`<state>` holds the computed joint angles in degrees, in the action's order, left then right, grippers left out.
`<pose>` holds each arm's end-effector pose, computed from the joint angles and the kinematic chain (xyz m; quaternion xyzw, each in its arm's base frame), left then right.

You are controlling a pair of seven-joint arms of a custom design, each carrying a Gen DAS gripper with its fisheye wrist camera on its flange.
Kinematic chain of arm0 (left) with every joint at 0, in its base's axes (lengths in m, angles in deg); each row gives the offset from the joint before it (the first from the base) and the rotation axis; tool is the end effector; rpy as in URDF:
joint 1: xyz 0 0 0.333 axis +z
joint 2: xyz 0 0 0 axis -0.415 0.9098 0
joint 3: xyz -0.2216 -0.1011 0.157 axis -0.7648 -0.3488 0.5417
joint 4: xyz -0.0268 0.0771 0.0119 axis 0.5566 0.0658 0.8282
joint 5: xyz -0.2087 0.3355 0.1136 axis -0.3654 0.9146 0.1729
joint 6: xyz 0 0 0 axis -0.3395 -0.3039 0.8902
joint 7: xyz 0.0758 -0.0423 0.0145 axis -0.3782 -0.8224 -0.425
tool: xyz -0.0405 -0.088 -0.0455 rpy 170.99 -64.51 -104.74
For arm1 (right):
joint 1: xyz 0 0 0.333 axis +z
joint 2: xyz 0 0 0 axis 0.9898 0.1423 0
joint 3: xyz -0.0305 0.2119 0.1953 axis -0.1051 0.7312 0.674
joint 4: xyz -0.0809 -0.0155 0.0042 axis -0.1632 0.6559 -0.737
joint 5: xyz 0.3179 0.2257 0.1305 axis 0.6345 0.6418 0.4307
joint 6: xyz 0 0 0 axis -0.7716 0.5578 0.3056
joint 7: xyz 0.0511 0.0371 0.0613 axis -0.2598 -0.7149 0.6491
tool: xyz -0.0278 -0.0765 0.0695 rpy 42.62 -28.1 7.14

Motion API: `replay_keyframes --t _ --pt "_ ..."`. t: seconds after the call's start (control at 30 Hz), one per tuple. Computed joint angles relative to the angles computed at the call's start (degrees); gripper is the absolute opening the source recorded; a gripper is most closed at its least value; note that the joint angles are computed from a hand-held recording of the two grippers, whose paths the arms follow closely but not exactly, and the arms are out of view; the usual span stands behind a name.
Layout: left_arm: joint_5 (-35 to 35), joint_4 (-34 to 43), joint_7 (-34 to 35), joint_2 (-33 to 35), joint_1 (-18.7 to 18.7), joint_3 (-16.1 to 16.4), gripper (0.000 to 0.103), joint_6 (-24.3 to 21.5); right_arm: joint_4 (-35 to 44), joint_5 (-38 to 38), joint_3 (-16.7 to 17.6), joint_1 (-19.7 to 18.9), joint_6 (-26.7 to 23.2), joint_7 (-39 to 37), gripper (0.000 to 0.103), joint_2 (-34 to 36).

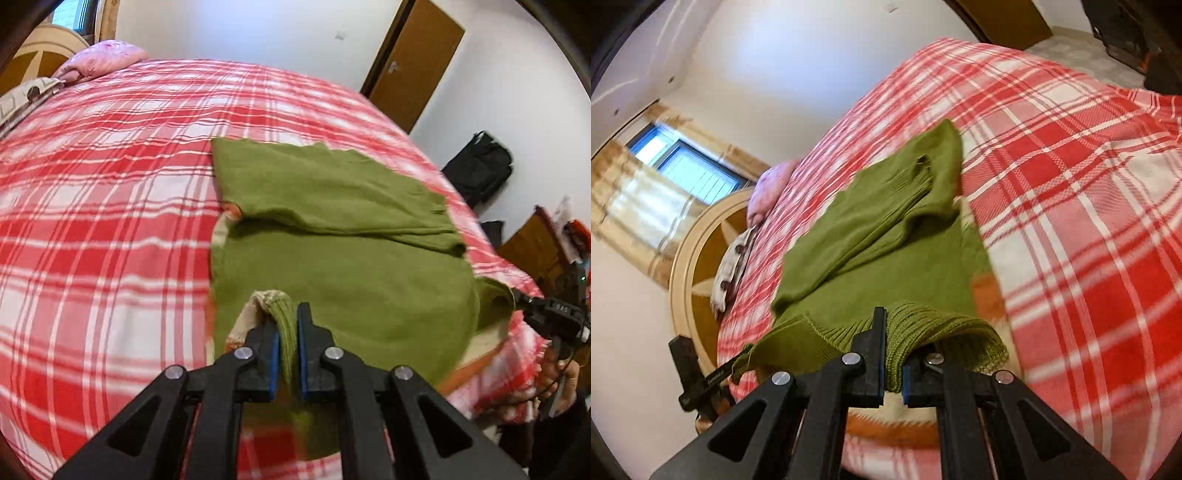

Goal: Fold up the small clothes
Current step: 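Grasp the hem with the left gripper while the right gripper grasps the other hem corner, then lift the hem over the collar with both grippers and open them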

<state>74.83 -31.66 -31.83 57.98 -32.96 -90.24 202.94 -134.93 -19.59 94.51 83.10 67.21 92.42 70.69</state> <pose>0.5767 -0.2045 0.4626 -0.7490 0.5752 -0.2862 0.1620 0.7110 0.1138 0.4410 -0.6331 0.6321 0.0917 0.4374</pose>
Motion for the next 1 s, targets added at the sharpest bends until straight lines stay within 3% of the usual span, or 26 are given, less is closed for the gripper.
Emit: replay_keyframes --t 0.07,0.2,0.27,0.33,0.37,0.5,0.63,0.7,0.77,0.83,0.9,1.0 --pt "-0.4 2.6 0.7 2.2 0.2 0.3 0.017 -1.8 4.1 -2.9 -0.6 1.0 0.1 3.3 0.006 3.6" --pt "-9.7 5.0 8.1 4.0 1.1 0.3 0.022 -4.3 9.8 -5.6 0.2 0.4 -2.5 8.3 0.006 8.5" --pt "-6.2 4.1 6.0 2.8 0.8 1.1 0.04 -4.7 10.8 -4.6 1.5 -0.7 -2.7 7.6 0.006 9.5" --pt "0.0 3.0 2.1 1.1 0.6 1.6 0.077 -5.3 12.2 -4.1 2.3 -1.5 -2.9 7.0 0.006 10.8" --pt "2.6 2.3 0.5 0.2 0.8 1.7 0.08 -4.9 12.3 -3.6 2.7 -2.0 -3.1 6.4 0.006 10.9" --pt "12.1 1.0 -4.7 -2.1 2.4 1.5 0.08 -5.1 11.4 -0.6 4.1 -3.2 -3.1 3.7 0.007 10.0" --pt "16.1 3.6 -0.5 -0.3 2.5 0.7 0.08 -5.4 9.1 6.0 5.6 -4.8 -3.7 -1.5 0.011 7.7" --pt "14.4 5.1 5.4 1.4 1.9 0.5 0.08 -4.2 7.0 8.6 5.4 -4.8 -3.3 -3.9 0.023 5.7" --pt "11.9 5.9 12.3 2.8 1.4 0.2 0.08 -2.4 3.4 12.9 5.2 -5.0 -1.3 -7.2 0.051 2.5" --pt "8.6 5.9 18.7 3.2 1.0 0.0 0.08 -1.5 0.3 18.2 4.6 -5.2 0.8 -10.4 0.066 -0.3" --pt "5.9 5.4 24.8 3.1 0.5 -0.2 0.081 -0.8 -1.7 20.3 3.2 -4.3 3.2 -12.1 0.066 -2.4" --pt "5.6 5.0 29.8 3.0 -0.3 -0.2 0.084 0.2 -3.9 16.3 0.4 -1.1 9.0 -13.2 0.066 -4.7"
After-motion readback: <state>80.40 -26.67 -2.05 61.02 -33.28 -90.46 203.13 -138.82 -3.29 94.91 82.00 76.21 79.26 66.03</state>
